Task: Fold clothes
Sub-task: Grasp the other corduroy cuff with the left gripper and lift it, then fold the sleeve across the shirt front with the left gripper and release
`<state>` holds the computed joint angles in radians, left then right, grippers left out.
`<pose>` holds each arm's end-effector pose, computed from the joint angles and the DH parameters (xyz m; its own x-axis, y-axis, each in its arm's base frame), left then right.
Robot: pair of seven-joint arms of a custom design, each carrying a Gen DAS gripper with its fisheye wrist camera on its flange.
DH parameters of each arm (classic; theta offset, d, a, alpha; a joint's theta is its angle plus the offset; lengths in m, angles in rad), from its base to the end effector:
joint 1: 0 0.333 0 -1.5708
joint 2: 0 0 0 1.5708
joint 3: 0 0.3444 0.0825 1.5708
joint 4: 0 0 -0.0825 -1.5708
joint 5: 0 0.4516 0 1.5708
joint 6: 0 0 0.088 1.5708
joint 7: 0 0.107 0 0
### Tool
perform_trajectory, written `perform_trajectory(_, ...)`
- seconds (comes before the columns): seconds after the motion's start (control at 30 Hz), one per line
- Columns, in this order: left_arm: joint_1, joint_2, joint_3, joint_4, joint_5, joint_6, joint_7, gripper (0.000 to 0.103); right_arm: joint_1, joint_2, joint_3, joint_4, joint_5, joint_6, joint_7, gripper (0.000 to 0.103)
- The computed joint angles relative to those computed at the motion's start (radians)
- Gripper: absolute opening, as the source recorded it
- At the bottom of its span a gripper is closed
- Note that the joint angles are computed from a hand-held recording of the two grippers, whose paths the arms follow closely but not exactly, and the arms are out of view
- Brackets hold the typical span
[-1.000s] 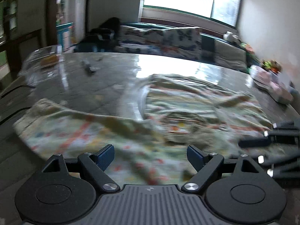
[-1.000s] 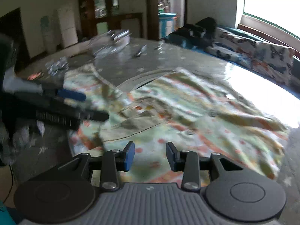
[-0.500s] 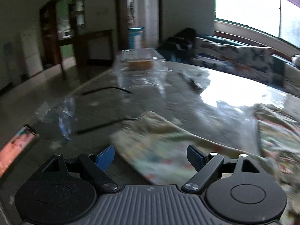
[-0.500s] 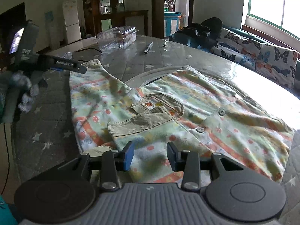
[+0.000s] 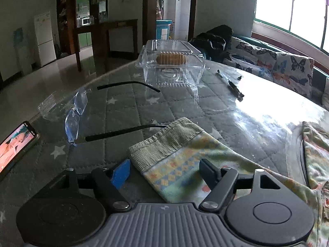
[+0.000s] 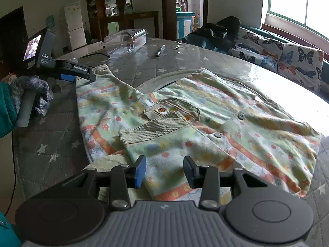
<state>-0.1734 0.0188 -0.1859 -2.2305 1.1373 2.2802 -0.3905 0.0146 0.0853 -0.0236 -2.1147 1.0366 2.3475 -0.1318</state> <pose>0.5621 -0.1879 0.3632 0.7270 -0.6861 0.0272 -0.4377 -0.4937 -0.7515 0.6323 0.0071 0.3829 0.8416 -0.5387 -0.0375 -0.4039 -0.5819 -0.7059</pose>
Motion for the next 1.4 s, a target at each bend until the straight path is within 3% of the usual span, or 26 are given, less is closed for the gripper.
perform_trajectory(0.17,-0.004,0.004,-0.001,0.003,0.010,-0.017,-0.004,0.067,-0.002,-0.006,-0.001,-0.005,0.006,-0.003,-0.008,0.041)
perform_trajectory(0.33,0.002,-0.013,0.002,-0.011,0.020,0.001,-0.018,0.038,-0.002,-0.010,-0.003,-0.008,0.015,-0.005,-0.009,0.041)
perform_trajectory(0.4,0.007,-0.022,0.003,-0.021,0.032,0.029,-0.029,0.020,-0.002,-0.011,-0.004,-0.010,0.020,-0.005,-0.011,0.041)
perform_trajectory(0.47,0.010,-0.031,0.001,-0.029,0.051,0.050,-0.050,0.012,-0.003,-0.014,-0.005,-0.012,0.026,-0.005,-0.013,0.041)
perform_trajectory(0.73,-0.010,-0.069,-0.037,-0.017,0.191,0.102,-0.124,0.011,-0.009,-0.019,-0.012,-0.014,0.057,-0.003,-0.006,0.041)
perform_trajectory(0.9,-0.031,-0.054,-0.053,0.034,0.292,0.181,-0.141,0.010,-0.019,-0.017,-0.018,-0.001,0.082,-0.014,0.007,0.041)
perform_trajectory(1.27,-0.103,0.076,-0.052,0.211,0.511,0.455,-0.189,0.011,-0.048,-0.007,-0.032,0.035,0.180,0.008,0.043,0.041)
perform_trajectory(1.4,-0.132,0.175,-0.042,0.286,0.435,0.550,-0.038,0.015,-0.065,0.005,-0.038,0.050,0.176,0.009,0.091,0.041)
